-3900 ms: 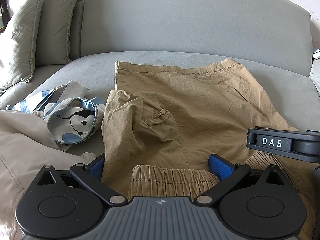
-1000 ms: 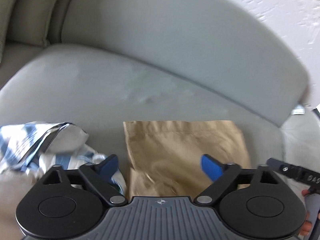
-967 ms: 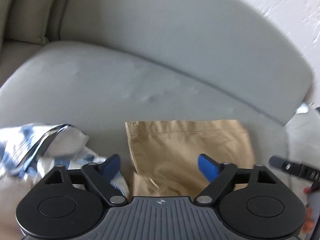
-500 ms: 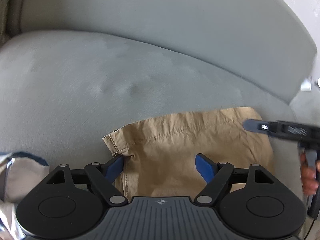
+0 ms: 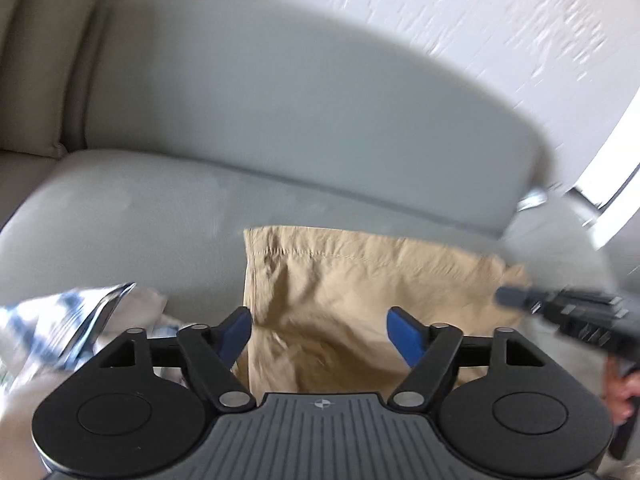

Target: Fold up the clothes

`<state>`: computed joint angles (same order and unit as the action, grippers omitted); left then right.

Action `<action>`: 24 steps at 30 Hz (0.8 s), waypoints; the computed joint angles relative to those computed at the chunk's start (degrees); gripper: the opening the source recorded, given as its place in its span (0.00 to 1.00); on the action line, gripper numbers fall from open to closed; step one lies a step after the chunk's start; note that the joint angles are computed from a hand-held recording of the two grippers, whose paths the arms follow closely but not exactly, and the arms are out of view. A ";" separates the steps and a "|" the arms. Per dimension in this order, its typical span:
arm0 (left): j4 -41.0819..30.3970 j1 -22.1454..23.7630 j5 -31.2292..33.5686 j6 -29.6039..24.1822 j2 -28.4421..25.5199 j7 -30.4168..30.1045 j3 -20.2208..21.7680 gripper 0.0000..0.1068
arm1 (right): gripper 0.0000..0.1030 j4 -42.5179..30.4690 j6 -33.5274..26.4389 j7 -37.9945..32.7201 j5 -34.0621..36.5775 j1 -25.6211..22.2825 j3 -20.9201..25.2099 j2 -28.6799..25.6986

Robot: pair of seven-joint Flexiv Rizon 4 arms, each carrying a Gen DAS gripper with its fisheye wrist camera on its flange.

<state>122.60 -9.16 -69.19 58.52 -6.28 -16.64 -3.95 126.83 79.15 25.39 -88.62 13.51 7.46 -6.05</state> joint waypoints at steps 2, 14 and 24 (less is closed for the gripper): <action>4.56 0.62 0.71 -3.59 6.28 0.17 2.30 0.71 | 0.04 2.27 -2.99 -2.99 3.58 1.86 2.54 3.60; 23.17 10.09 16.37 -34.84 36.00 0.57 17.69 0.87 | 0.03 11.57 -30.68 -9.77 20.72 17.15 18.92 16.75; 31.39 -0.24 -13.01 -6.46 35.33 4.92 0.05 0.77 | 0.00 14.71 -45.18 -3.89 37.73 29.90 22.27 12.11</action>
